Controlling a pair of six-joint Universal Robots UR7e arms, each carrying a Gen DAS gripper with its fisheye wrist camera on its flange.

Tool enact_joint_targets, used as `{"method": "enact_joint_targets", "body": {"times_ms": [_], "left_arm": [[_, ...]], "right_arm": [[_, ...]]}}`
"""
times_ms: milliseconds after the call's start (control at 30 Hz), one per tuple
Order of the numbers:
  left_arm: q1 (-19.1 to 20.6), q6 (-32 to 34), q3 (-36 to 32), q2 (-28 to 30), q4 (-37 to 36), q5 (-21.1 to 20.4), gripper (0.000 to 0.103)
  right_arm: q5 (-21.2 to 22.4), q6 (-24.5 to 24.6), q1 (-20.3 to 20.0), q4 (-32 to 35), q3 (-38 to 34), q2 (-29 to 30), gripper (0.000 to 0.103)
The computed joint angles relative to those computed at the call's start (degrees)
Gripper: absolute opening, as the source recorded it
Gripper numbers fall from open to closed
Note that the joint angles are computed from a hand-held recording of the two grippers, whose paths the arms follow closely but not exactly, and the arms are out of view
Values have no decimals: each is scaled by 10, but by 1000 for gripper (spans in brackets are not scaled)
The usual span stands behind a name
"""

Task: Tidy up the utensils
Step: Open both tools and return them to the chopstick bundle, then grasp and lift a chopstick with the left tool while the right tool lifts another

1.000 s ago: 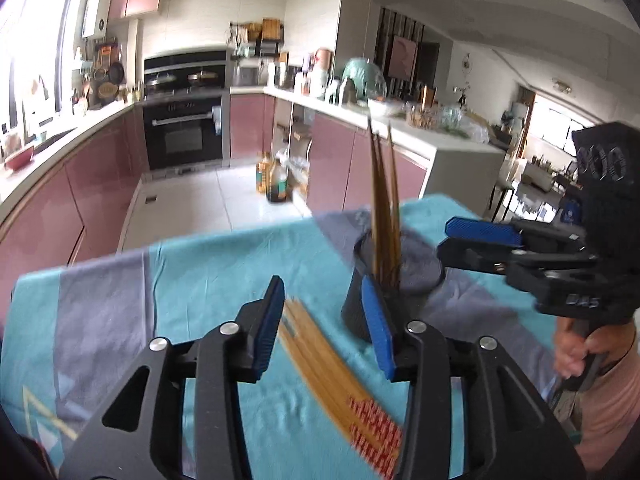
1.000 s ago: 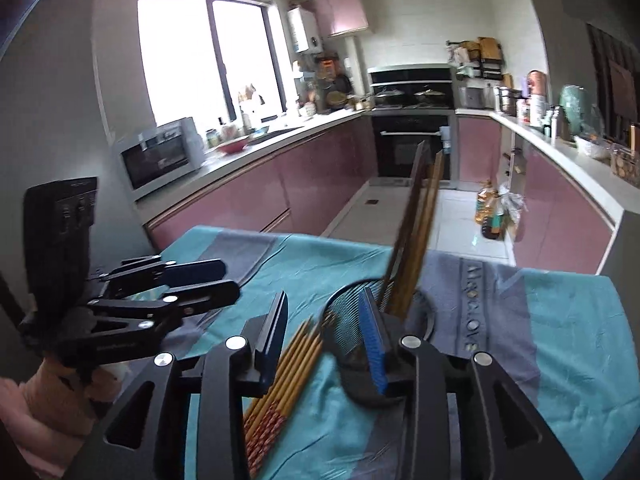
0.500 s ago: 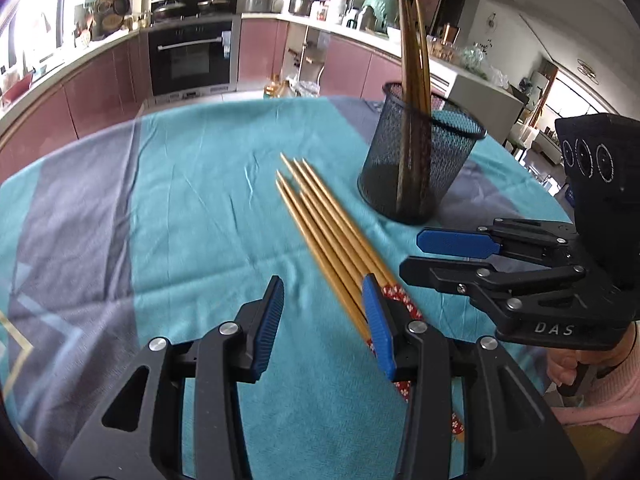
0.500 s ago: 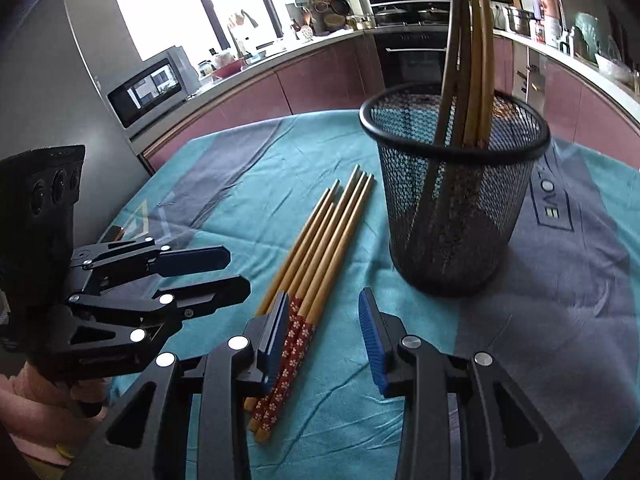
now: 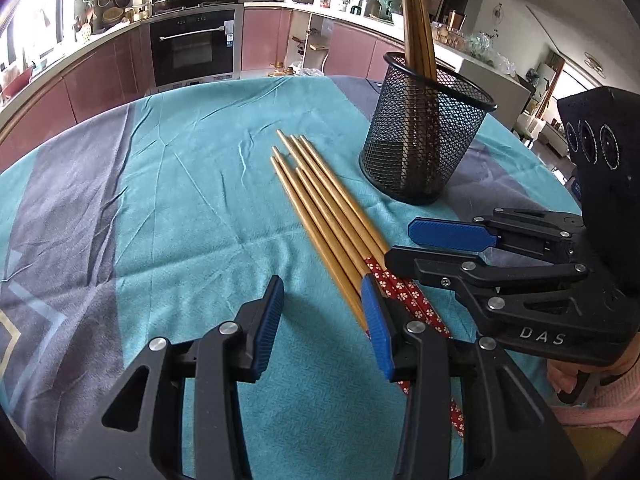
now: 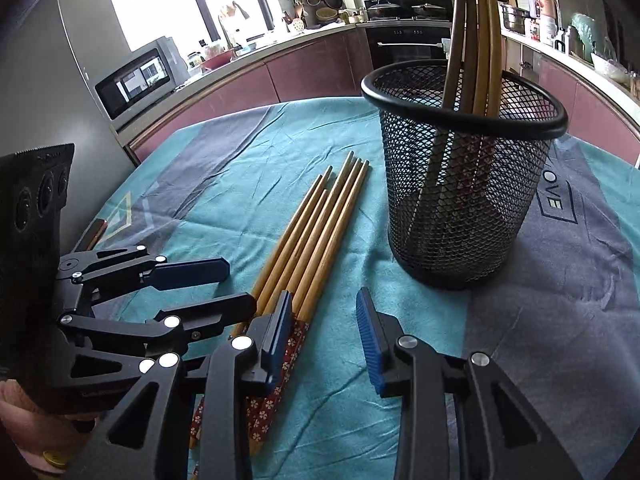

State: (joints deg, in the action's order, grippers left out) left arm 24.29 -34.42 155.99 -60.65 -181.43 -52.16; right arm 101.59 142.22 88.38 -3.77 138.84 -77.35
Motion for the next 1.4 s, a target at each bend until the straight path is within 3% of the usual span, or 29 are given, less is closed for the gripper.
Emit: {"method": "enact_joint_targets", "body": {"times_ms": [733, 1133, 1400], "left_arm": [[10, -3, -3, -8, 27, 11, 28], [28, 9, -28, 1, 45, 24, 28], [37, 10, -42, 15, 45, 36, 18]], "right_arm": [[44, 4, 22, -12, -5, 8, 27], [77, 22, 57, -33, -34, 52, 25], [69, 36, 49, -30, -46, 57, 8]]}}
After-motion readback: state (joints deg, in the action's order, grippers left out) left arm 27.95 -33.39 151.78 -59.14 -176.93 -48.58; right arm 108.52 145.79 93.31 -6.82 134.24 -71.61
